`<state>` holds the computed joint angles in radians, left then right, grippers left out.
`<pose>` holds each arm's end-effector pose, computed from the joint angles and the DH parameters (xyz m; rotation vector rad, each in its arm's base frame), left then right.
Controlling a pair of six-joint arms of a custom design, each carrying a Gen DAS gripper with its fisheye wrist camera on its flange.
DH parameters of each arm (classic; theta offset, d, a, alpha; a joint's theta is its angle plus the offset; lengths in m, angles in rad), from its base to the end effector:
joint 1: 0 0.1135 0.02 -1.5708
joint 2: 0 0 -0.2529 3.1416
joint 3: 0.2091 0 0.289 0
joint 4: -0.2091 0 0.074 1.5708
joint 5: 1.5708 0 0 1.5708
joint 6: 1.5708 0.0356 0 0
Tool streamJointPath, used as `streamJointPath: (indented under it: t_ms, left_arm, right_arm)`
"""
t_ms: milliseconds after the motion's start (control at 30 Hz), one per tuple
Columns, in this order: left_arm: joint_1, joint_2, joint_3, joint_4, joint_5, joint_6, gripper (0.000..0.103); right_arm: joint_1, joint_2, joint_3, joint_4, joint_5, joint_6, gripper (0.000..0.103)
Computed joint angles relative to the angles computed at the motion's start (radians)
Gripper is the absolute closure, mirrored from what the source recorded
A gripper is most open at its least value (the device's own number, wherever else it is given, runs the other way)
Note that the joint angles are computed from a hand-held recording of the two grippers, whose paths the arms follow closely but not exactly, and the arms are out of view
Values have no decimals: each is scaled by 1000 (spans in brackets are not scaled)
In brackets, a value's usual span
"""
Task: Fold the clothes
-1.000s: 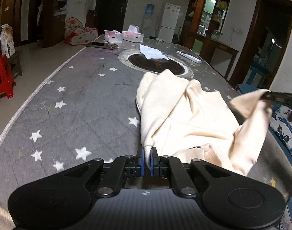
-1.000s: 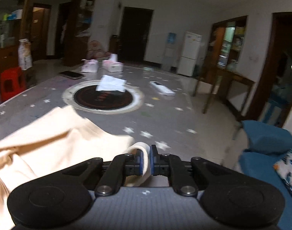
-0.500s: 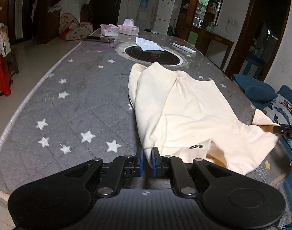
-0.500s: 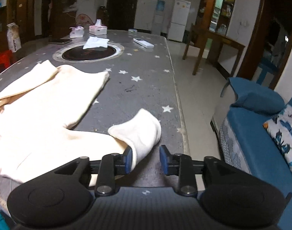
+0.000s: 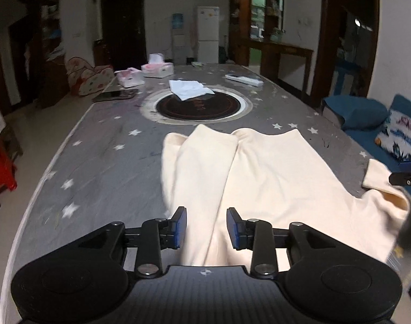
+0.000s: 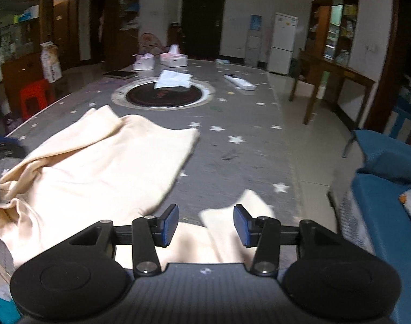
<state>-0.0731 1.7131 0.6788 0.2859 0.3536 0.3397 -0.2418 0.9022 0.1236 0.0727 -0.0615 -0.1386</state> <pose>0.3288 -0.0364 0.0784 0.6385 2.1862 -0.2705 0.1850 -0.0434 0.0851 0.0852 2.2768 -0.1300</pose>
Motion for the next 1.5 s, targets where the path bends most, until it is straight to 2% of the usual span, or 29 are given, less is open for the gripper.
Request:
streamJointPath:
  t_ms: [200, 500, 667, 700, 733, 833, 967, 1233, 1500]
  left_arm:
    - [-98, 203, 210, -17, -75, -4, 69]
    - [-179, 463, 536, -123, -98, -87, 68]
    - [-202, 537, 611, -101, -131, -98, 68]
    - [-204, 542, 616, -97, -137, -88, 73]
    - [-203, 545, 618, -91, -135, -81, 85]
    - [-182, 544, 618, -86, -110, -94, 99]
    - [-133, 493, 565, -44, -82, -155, 100]
    - [79, 246, 326, 116, 38, -271, 100]
    - [352, 88, 173, 173, 91, -272, 100]
  right_arm:
    - [73, 243, 60, 168, 1, 34, 52]
    - [89, 435, 131, 270, -21, 51, 51]
    - [75, 518, 171, 304, -38, 54, 50]
    - [75, 529, 177, 307, -38, 54, 50]
    - [76, 540, 183, 311, -37, 55, 50]
    - [78, 565, 196, 323, -30, 56, 50]
    - [86, 569, 197, 331, -17, 63, 50]
    - [121, 555, 188, 334, 13, 72, 50]
    - [167, 568, 195, 334, 47, 77, 49]
